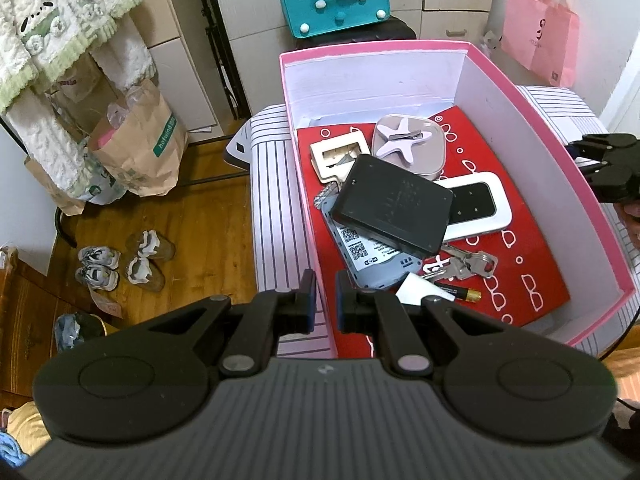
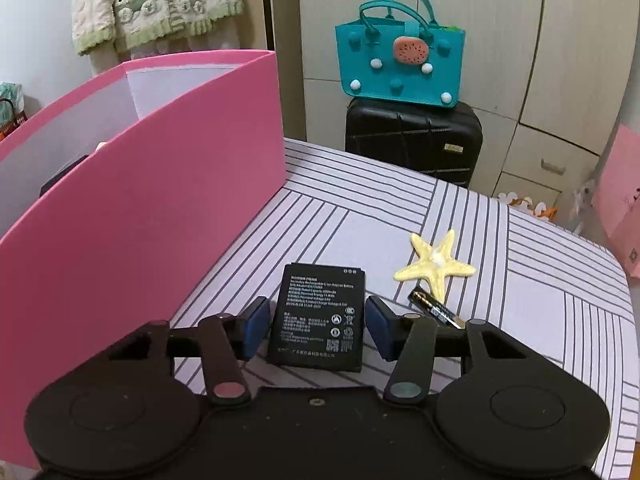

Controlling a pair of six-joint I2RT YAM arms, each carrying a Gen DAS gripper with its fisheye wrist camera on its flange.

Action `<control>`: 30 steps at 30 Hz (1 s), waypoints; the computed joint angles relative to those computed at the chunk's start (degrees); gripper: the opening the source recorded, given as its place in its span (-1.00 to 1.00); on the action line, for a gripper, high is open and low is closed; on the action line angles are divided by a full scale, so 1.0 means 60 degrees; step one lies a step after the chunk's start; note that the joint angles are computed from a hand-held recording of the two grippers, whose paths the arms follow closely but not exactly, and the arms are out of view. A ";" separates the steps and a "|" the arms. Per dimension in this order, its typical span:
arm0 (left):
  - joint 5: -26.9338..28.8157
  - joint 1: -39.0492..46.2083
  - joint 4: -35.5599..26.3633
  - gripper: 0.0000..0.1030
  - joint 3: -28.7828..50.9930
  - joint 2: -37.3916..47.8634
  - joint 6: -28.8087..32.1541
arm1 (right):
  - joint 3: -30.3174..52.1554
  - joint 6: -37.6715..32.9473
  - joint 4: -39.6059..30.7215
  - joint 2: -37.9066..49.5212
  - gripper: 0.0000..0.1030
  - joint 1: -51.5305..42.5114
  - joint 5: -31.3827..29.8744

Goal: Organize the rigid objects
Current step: 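Return the right tool to the table and grasp the black phone battery, then carry the black phone battery into the pink box and release it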

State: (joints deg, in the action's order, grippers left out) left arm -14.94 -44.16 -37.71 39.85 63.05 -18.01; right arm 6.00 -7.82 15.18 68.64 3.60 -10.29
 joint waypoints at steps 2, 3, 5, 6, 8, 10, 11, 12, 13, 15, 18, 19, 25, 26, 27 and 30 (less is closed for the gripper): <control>-0.0012 0.0003 0.0006 -0.84 0.0008 0.0038 0.0021 | 0.0058 -0.0022 -0.0207 -0.0115 0.05 0.0068 0.0063; -0.0013 0.0000 0.0011 -0.84 0.0005 0.0037 0.0012 | 0.0073 0.0073 -0.0368 -0.0245 0.05 0.0169 0.0206; 0.0000 0.0002 0.0032 -0.84 -0.0005 0.0030 0.0001 | 0.0004 0.0136 -0.0751 -0.0721 0.05 0.0277 0.0305; 0.0008 -0.0002 0.0034 -0.84 -0.0001 0.0032 0.0016 | -0.0026 0.0141 -0.0995 -0.0994 0.05 0.0245 0.0219; 0.0051 0.0016 0.0067 -0.84 -0.0021 0.0022 0.0018 | -0.0082 0.0178 -0.1612 -0.1681 0.05 0.0198 0.0119; 0.0047 -0.0002 0.0090 -0.84 -0.0041 0.0012 0.0050 | -0.0161 0.0240 -0.2358 -0.2602 0.05 0.0162 0.0107; 0.0080 0.0038 0.0112 -0.84 -0.0056 0.0001 0.0092 | -0.0162 0.0262 -0.2689 -0.2961 0.05 0.0116 0.0059; 0.0100 0.0052 0.0111 -0.84 -0.0064 -0.0015 0.0122 | -0.0150 0.0312 -0.3112 -0.3396 0.05 0.0035 -0.0026; 0.0136 0.0089 0.0111 -0.84 -0.0059 -0.0012 0.0159 | -0.0108 0.0318 -0.3547 -0.3774 0.05 -0.0040 -0.0122; 0.0172 0.0099 0.0120 -0.84 -0.0061 -0.0007 0.0176 | -0.0022 0.0283 -0.4381 -0.4568 0.05 -0.0271 -0.0361; 0.0338 0.0237 0.0119 -0.84 -0.0054 0.0000 0.0290 | 0.0146 0.0243 -0.5639 -0.5784 0.05 -0.0506 -0.0622; 0.0441 0.0314 0.0077 -0.84 -0.0027 0.0000 0.0335 | 0.0228 0.0240 -0.5965 -0.6057 0.05 -0.0618 -0.0754; 0.1357 0.0990 -0.0223 -0.84 0.0110 -0.0099 0.0811 | 0.1040 0.0353 -0.8010 -0.7710 0.05 -0.0969 -0.1338; 0.1492 0.1094 -0.0235 -0.84 0.0082 -0.0160 0.0906 | 0.1179 0.0286 -0.8217 -0.7848 0.05 -0.1074 -0.1464; 0.1581 0.1171 -0.0247 -0.84 0.0072 -0.0189 0.0986 | 0.1346 0.0342 -0.8457 -0.8070 0.05 -0.1033 -0.1475; 0.1764 0.1281 -0.0332 -0.83 0.0088 -0.0250 0.1144 | 0.1821 0.0630 -0.9027 -0.8601 0.05 -0.0514 -0.1237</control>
State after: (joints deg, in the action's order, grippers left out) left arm -4.35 -36.48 -39.70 40.38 61.55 -11.15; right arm 16.93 -4.04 -38.98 17.03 0.51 -17.72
